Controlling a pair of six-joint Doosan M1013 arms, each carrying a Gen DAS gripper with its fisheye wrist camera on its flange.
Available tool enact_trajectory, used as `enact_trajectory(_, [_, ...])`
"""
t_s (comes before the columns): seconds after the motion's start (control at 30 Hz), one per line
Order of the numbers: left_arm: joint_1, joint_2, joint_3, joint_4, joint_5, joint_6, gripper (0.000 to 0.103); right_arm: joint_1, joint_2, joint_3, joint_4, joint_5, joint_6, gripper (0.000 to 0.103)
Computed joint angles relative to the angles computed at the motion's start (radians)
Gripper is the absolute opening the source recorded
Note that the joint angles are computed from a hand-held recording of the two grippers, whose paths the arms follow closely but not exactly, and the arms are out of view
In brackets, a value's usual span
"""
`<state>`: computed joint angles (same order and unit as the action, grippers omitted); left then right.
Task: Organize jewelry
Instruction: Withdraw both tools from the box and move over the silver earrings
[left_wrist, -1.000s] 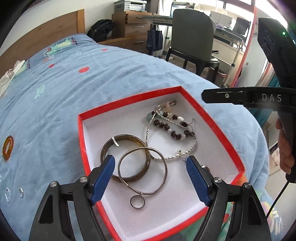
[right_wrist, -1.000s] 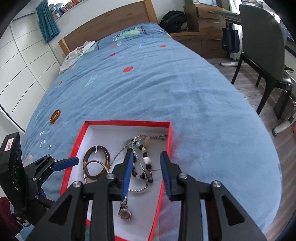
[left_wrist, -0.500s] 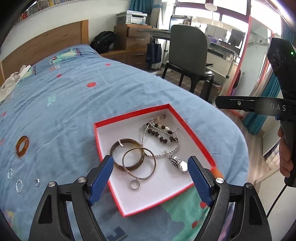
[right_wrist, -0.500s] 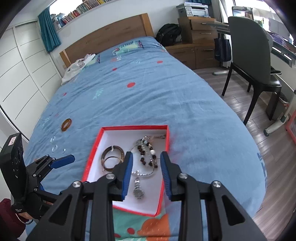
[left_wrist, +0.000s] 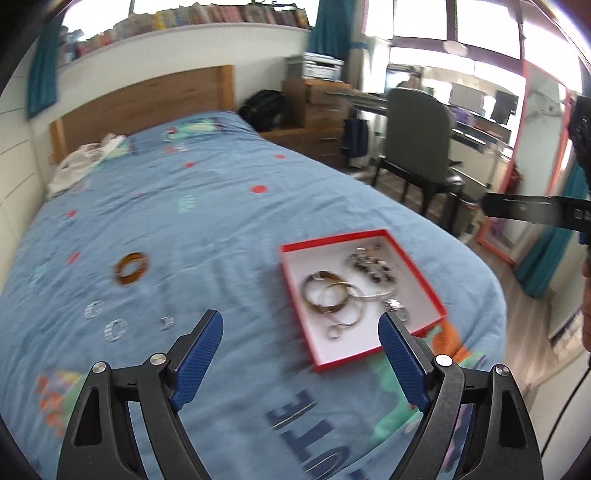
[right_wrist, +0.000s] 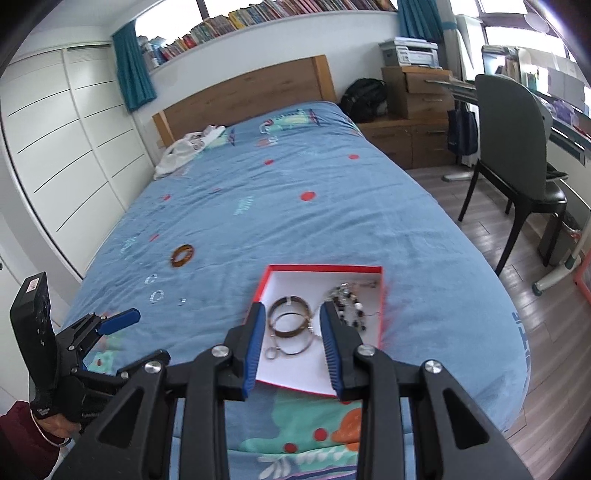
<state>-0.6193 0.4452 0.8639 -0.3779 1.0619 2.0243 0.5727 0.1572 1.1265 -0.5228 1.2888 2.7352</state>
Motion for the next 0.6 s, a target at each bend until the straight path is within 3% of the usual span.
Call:
enact_trajectory(0.3, [0.061, -0.048, 0.058, 0.077, -0.068, -0.079, 0.085, 0.045, 0.064, -0.100, -0.013, 0.035, -0.021, 0.030])
enact_trajectory(0.6, [0.122, -0.044, 0.064, 0.110, -0.078, -0.120, 0.085, 0.047, 0.148, -0.189, 0.035, 0.024, -0.060, 0.031])
